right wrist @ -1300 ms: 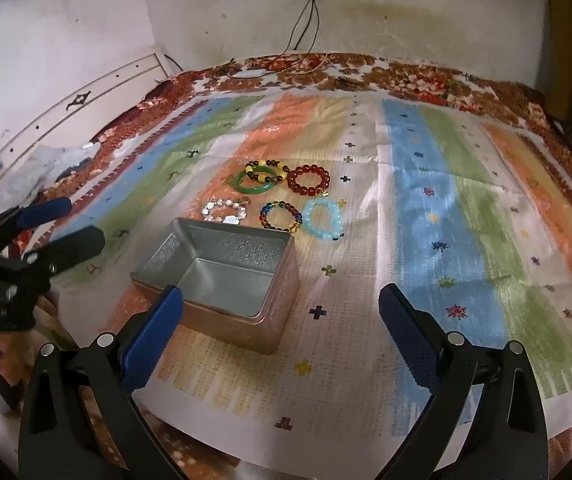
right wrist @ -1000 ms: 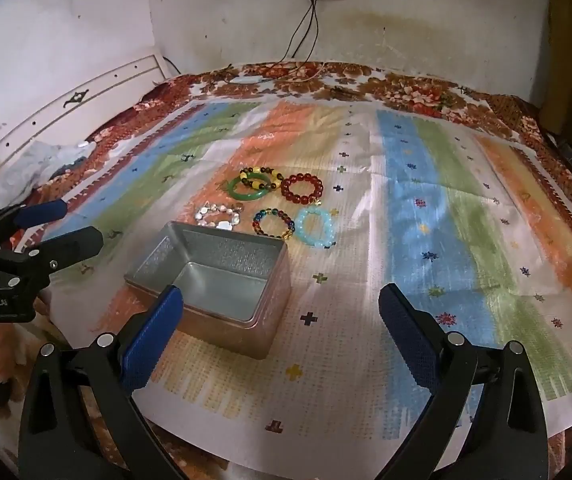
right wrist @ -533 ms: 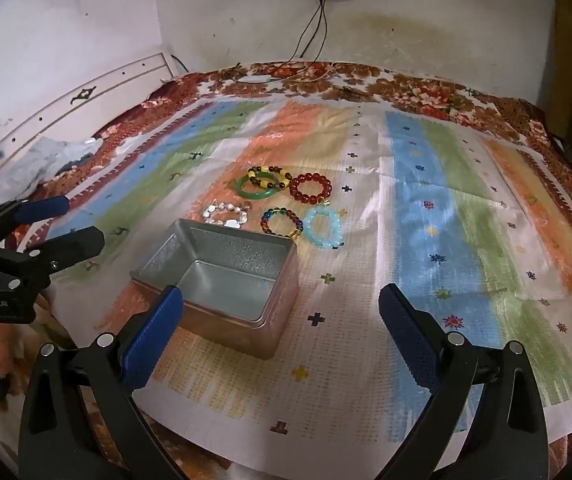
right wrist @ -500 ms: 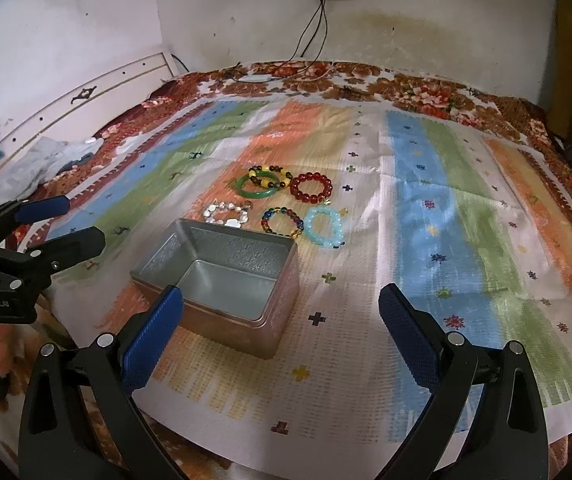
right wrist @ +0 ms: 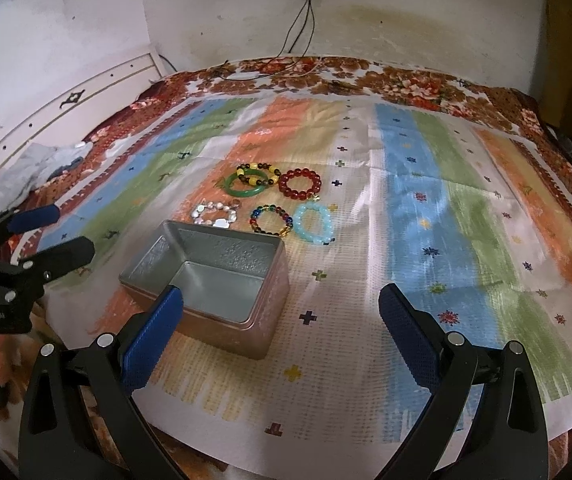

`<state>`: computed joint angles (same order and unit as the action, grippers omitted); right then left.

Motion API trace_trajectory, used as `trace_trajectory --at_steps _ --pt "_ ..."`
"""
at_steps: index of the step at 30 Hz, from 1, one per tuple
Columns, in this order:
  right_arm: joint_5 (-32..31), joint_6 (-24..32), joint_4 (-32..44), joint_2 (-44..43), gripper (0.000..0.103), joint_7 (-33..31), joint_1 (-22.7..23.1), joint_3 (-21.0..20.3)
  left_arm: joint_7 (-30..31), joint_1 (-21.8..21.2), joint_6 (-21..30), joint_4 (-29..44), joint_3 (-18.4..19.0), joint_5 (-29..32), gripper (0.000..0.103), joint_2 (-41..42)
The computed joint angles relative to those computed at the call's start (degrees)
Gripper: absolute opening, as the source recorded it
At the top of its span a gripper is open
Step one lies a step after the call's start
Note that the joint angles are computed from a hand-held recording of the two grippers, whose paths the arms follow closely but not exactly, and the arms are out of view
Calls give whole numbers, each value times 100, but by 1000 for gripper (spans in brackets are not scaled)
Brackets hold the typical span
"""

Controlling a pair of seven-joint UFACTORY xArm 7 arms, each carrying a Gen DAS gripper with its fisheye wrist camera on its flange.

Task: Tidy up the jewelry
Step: 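Move both tools toward the bracelets beside the silver tin box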

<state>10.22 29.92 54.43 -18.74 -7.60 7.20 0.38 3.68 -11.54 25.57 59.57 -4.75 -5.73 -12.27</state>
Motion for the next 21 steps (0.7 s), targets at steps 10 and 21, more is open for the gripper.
trace_trajectory --at_steps 10,21 --pt "-47 16 93 77 99 55 -41 7 -105 23 -14 -30 -21 84 98 51" --pt "-238 -19 305 295 99 123 -66 78 -152 43 178 153 -18 143 98 202"
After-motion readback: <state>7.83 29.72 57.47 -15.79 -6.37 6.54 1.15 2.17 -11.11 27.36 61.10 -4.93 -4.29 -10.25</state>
